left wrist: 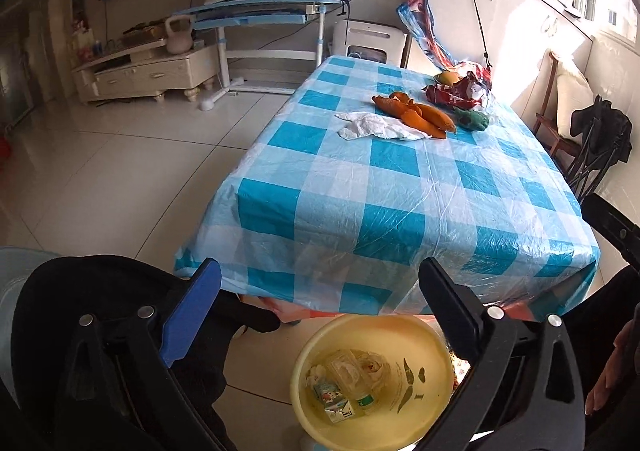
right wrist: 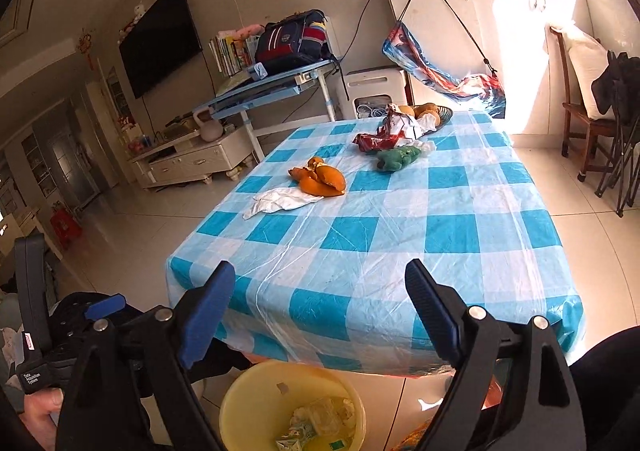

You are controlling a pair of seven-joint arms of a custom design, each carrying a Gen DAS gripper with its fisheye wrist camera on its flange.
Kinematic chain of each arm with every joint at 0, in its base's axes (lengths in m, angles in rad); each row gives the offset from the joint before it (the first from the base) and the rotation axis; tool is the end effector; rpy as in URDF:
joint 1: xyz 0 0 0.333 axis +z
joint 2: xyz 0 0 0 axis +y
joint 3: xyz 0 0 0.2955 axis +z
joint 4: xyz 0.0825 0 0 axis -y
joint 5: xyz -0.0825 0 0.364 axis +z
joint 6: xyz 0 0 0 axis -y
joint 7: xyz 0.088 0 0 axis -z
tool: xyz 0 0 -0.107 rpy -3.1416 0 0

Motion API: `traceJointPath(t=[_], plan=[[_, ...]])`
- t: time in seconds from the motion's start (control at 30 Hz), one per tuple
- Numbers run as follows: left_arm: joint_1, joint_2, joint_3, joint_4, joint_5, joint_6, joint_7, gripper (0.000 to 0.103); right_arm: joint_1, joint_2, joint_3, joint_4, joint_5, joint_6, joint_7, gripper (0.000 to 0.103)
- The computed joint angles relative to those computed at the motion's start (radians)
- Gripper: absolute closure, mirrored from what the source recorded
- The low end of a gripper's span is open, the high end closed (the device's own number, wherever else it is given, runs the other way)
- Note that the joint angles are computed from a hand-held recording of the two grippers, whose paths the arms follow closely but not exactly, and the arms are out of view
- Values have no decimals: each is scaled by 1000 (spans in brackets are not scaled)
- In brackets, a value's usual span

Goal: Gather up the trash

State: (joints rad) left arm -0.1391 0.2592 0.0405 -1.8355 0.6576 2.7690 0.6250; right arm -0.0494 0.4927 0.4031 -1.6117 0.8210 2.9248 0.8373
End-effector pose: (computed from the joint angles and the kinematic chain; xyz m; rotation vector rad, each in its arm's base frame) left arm 0.6370 -0.0915 0.4503 -1.9932 1.4598 -0.6551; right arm 0.6795 0.1497 0.4276 -1.6989 1.3611 -0.2987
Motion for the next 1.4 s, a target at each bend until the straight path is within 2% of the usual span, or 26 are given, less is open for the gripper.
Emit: traceJointPath(t=[0.23,0.43,0.53,0.8,1.4], plan=[[-3,12,7,18,4,-8,-29,7,20,1,-20,-8,-52,-1,27,20],[-42,-3,47,17,181,-20,-198,7,16,-3,-12,-17,-75,6,36,20],[-33,-11,36,19,256,-34,-256,7,12,-4,-8,-19,-80,6,42,20],[-2,-8,-3,26,262,-50,-243,7,3,-3,2,-20,-82,9,40,20],[3,-7,-10,26,272,-56,-250,7,-1,-7,6,-23,-80,9,38,20]])
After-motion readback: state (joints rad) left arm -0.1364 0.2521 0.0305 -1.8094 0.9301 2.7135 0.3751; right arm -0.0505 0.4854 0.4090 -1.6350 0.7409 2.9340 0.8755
